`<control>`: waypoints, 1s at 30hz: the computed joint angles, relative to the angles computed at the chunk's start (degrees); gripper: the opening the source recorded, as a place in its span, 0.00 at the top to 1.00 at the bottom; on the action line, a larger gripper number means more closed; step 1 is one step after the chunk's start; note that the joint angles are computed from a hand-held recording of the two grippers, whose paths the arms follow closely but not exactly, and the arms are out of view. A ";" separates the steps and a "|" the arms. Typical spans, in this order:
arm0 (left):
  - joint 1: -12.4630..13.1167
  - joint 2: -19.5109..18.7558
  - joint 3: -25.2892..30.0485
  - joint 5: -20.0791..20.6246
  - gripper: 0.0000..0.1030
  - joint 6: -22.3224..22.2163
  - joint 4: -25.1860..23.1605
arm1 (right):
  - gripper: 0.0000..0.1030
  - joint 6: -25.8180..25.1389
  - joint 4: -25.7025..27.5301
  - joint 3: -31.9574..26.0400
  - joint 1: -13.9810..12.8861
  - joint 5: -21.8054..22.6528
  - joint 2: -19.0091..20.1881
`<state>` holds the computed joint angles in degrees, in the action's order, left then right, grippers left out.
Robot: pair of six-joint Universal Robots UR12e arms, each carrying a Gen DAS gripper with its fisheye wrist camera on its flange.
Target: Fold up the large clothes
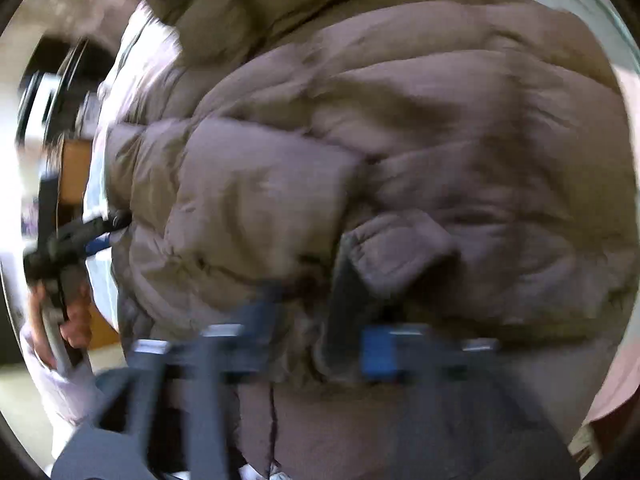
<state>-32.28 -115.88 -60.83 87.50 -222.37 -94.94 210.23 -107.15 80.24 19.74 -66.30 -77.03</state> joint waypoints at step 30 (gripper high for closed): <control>-3.65 -4.19 7.82 9.81 0.02 5.15 -3.01 | 0.49 2.35 -4.46 -3.45 0.06 -15.24 4.52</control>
